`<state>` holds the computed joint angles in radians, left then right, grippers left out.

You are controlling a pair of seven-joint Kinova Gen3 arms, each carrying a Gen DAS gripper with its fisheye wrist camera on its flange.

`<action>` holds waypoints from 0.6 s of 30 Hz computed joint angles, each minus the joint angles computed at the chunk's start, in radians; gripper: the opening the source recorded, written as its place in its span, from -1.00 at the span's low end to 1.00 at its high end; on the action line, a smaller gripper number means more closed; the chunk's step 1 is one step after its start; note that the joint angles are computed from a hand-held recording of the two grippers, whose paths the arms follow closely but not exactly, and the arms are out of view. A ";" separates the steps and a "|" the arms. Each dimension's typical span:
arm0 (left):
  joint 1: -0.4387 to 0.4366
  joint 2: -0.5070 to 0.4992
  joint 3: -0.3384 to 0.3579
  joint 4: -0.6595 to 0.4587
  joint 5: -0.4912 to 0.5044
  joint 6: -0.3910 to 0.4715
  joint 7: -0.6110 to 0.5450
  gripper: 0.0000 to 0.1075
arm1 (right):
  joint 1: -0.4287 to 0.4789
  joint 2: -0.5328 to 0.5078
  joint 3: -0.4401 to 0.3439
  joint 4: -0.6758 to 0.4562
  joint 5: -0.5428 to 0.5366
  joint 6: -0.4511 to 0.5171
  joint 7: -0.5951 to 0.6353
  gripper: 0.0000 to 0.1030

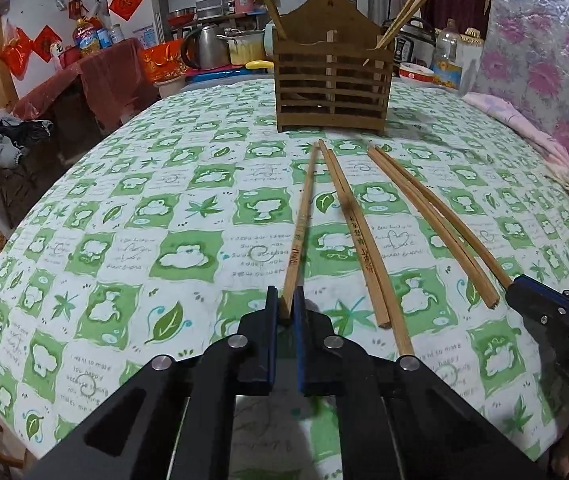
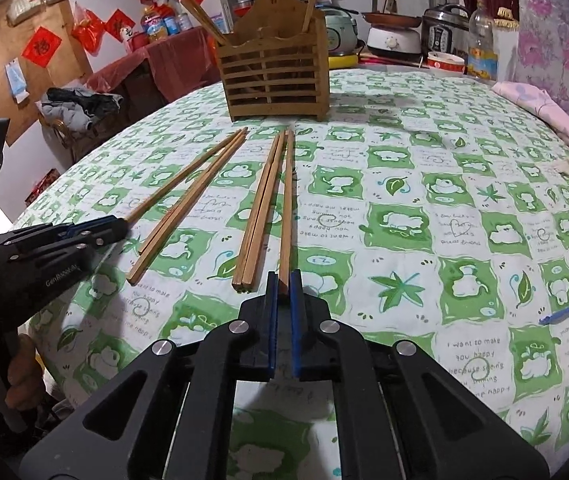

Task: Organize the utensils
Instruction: 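Close the right tool on a chopstick while the left tool grasps another, then carry both chopsticks into the wooden holder and open both tools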

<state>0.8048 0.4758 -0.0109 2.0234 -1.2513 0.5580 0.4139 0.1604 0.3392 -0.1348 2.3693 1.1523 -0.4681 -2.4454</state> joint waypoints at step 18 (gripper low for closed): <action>-0.022 -0.167 0.139 0.061 -0.098 0.161 0.102 -0.89 | 0.072 -0.169 0.116 0.058 0.054 -0.233 -0.011 -0.88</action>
<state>0.7824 0.3086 0.1284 2.0849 -1.3490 0.7187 0.5158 0.2323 0.1704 -0.0185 2.4269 1.2062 -0.7011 -2.4564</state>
